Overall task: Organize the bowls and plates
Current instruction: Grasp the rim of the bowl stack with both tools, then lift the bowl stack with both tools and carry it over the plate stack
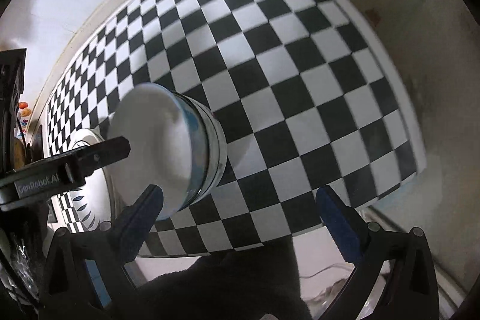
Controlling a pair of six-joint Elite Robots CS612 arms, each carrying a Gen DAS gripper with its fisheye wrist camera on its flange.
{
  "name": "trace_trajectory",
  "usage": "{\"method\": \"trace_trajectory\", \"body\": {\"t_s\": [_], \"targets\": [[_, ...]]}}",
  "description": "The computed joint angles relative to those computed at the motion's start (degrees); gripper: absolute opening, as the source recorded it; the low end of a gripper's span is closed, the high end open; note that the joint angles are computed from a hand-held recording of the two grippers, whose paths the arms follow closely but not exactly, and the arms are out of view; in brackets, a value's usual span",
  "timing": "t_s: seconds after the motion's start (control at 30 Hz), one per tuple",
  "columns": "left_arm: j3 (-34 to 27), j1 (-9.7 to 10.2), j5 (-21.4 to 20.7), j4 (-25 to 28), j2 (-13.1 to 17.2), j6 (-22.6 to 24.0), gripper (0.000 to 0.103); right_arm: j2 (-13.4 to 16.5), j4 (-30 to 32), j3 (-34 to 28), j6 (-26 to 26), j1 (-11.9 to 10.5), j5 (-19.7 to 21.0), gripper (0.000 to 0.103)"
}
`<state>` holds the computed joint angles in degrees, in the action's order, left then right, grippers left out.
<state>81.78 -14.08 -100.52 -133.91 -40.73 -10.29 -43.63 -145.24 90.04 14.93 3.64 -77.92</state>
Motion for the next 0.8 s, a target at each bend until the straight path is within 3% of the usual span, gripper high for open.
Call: {"method": "trace_trajectory", "body": {"t_s": [0.37, 0.57, 0.63, 0.8], "targets": [[-4.4, 0.17, -2.3, 6.1, 3.8, -0.4, 0.1, 4.1, 4.1, -4.7, 0.8, 0.0, 1.9, 0.103], [-6.2, 1.21, -6.5, 7.6, 5.6, -1.4, 0.1, 6.0, 5.1, -6.9, 0.8, 0.2, 4.0, 0.103], [-6.4, 1.52, -7.8, 7.6, 5.9, -2.0, 0.094, 6.7, 5.1, -7.6, 0.8, 0.1, 5.7, 0.103], [-7.0, 2.64, -14.3, 7.5, 6.6, -1.5, 0.068, 8.7, 5.8, -9.6, 1.2, -0.3, 11.0, 0.103]]}}
